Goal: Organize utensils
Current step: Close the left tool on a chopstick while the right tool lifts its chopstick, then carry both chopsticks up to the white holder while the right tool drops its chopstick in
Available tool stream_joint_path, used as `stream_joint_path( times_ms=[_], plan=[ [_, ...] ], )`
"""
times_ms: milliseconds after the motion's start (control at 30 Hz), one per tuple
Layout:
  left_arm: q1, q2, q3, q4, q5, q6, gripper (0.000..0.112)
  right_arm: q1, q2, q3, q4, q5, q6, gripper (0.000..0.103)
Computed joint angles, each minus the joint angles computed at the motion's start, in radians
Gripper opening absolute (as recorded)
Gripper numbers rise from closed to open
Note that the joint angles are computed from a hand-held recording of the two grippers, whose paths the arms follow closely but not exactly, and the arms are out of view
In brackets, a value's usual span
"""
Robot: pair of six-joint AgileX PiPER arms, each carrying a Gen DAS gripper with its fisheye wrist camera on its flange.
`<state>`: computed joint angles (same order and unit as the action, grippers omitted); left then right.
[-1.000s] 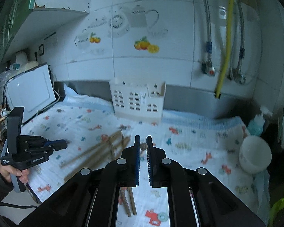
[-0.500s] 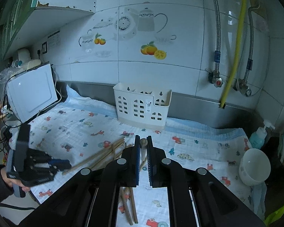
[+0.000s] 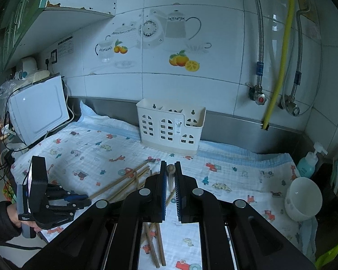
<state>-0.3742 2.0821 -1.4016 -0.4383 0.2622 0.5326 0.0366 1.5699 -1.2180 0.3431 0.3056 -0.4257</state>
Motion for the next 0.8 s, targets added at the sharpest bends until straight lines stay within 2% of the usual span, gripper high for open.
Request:
stream_joint_path(
  times_ms=[33, 100, 200, 467, 633, 800],
  plan=[
    [-0.007, -0.003, 0.006, 0.040, -0.012, -0.036, 0.007, 0.001, -0.002, 0.000, 0.008, 0.002, -0.009, 0.007],
    [-0.002, -0.005, -0.005, 0.010, 0.015, -0.024, 0.005, 0.008, -0.006, 0.000, -0.006, 0.002, 0.006, 0.007],
    [0.030, -0.029, -0.006, -0.194, 0.072, 0.153, 0.005, 0.018, -0.012, -0.010, -0.035, 0.007, 0.030, 0.007],
    [0.080, -0.124, -0.017, -0.456, 0.103, 0.379, 0.005, 0.033, -0.003, -0.079, -0.090, 0.039, 0.071, 0.007],
    [0.078, -0.120, -0.110, -0.396, 0.133, 0.327, 0.005, 0.041, 0.008, -0.141, -0.109, 0.070, 0.075, 0.007],
    [0.067, -0.068, -0.278, -0.239, 0.188, 0.191, 0.005, 0.035, 0.055, -0.277, -0.111, 0.138, 0.066, 0.007]
  ],
)
